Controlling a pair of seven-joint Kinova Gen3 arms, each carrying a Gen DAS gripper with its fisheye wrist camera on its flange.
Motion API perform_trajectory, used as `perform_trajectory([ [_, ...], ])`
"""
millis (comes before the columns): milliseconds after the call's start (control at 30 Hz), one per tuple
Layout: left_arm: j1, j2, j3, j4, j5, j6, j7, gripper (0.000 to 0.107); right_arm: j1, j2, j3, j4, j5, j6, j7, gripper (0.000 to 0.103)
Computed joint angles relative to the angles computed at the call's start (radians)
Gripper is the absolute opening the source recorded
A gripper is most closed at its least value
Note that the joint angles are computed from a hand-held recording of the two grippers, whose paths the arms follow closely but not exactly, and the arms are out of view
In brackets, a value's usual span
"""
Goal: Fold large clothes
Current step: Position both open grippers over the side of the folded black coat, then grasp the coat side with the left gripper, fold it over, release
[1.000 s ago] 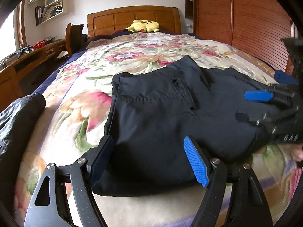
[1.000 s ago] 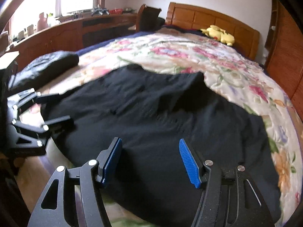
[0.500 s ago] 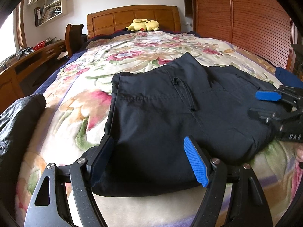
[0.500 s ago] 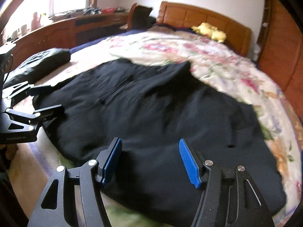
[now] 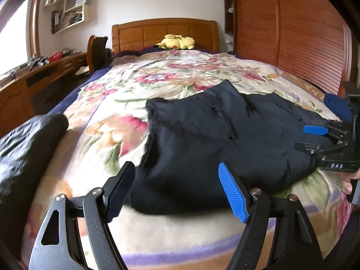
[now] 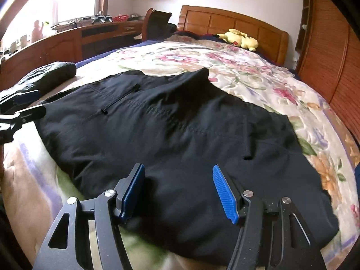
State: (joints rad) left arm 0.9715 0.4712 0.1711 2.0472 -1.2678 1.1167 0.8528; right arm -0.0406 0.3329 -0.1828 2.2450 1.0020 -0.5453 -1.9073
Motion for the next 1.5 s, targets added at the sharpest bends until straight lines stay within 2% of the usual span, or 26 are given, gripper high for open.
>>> perform_trajectory([
  [133, 0.006, -0.006, 0.005, 0.026, 0.042, 0.004, 0.035, 0.077, 0.031, -0.013, 0.016, 0.021, -0.019, -0.034, 0.038, 0.065],
  [233, 0.001, -0.009, 0.005, 0.049, 0.061, -0.017, 0.074, 0.077, 0.009, -0.014, 0.047, 0.027, -0.078, -0.038, 0.084, 0.065],
  [300, -0.005, -0.014, 0.003, 0.061, 0.059, -0.037, 0.094, 0.077, 0.034, -0.009, 0.026, 0.017, -0.06, -0.029, 0.054, 0.065],
  [533, -0.018, 0.0, -0.002, 0.056, 0.059, -0.065, 0.092, 0.077, 0.012, 0.014, 0.01, -0.012, -0.08, 0.028, 0.048, 0.065],
  [833, -0.017, 0.007, -0.015, 0.05, 0.068, -0.076, 0.077, 0.077, 0.048, 0.031, -0.023, -0.064, 0.06, 0.069, -0.097, 0.066],
  [1100, -0.015, 0.007, -0.018, 0.053, 0.066, -0.082, 0.08, 0.077, 0.02, 0.035, -0.009, -0.061, -0.005, 0.077, -0.034, 0.067],
  [1267, -0.056, -0.021, -0.022, 0.1, -0.017, -0.196, 0.159, 0.077, 0.021, 0.036, -0.015, -0.059, -0.026, 0.08, -0.011, 0.067],
  [1333, -0.064, -0.021, -0.018, 0.093, -0.017, -0.198, 0.136, 0.072, 0.025, 0.037, -0.02, -0.059, -0.027, 0.082, -0.008, 0.067],
  [1500, -0.075, -0.032, -0.012, 0.094, -0.044, -0.218, 0.132, 0.048, 0.044, 0.039, -0.029, -0.06, -0.002, 0.074, -0.023, 0.067],
])
